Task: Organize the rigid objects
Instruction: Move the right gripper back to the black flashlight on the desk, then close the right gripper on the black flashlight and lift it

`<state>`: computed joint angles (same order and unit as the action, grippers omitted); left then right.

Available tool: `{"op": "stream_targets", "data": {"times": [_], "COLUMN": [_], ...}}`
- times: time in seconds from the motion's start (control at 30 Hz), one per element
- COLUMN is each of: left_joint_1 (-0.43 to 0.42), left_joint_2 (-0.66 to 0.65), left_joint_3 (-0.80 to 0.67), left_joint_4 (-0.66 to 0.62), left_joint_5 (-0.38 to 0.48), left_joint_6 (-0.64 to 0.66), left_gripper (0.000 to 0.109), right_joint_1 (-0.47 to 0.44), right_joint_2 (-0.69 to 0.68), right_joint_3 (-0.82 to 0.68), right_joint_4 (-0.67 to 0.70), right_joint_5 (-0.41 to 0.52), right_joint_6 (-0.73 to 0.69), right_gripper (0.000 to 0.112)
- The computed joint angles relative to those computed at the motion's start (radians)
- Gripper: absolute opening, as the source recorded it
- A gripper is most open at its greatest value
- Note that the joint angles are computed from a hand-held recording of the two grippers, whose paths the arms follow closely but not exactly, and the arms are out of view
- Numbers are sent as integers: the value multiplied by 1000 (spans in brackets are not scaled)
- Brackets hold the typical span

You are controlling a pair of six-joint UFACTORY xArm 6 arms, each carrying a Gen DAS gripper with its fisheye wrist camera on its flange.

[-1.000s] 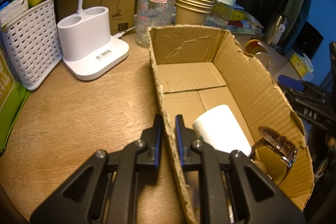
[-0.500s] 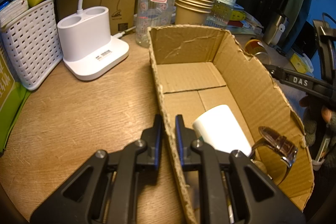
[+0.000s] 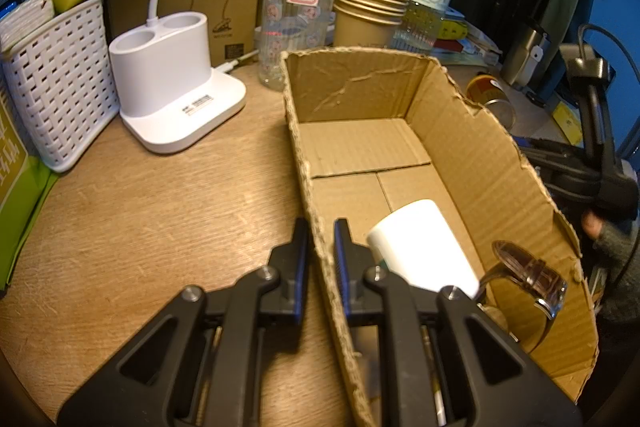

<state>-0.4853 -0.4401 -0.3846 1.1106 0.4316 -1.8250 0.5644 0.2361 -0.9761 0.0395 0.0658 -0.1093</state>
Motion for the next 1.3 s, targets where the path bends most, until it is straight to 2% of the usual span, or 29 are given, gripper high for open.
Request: {"op": "stream_targets", "data": {"times": [0.07, 0.13, 0.23, 0.33, 0.47, 0.6, 0.67, 1.17, 1.3], "left_joint_1": [0, 0, 0, 0, 0, 0, 0, 1, 1], "left_joint_2": [1, 1, 3, 4, 2, 3, 4, 2, 0], "left_joint_3": [-1, -1, -2, -3, -1, -2, -3, -1, 1], "left_joint_4": [1, 1, 2, 3, 2, 3, 3, 2, 2], "left_joint_5": [0, 0, -1, -1, -1, -1, -1, -1, -1], "left_joint_6": [-1, -1, -2, -3, -2, -3, -3, -2, -1], "left_gripper": [14, 14, 14, 14, 14, 14, 14, 14, 14], "right_joint_1": [-8, -11, -3, 16, 27, 29, 39, 89, 102], "right_joint_2": [6, 7, 6, 2, -10, -29, -43, -190, -241], "right_joint_3": [-1, 2, 3, 2, 18, 41, 50, 142, 173], "right_joint_4": [-63, -71, 37, 252, 331, 292, 349, 537, 550], "right_joint_5": [0, -6, -7, -3, -15, -39, -43, -85, -104], "right_joint_6": [43, 44, -51, -234, -310, -285, -334, -510, -528], "right_gripper": [32, 31, 28, 21, 21, 21, 21, 21, 21]}}
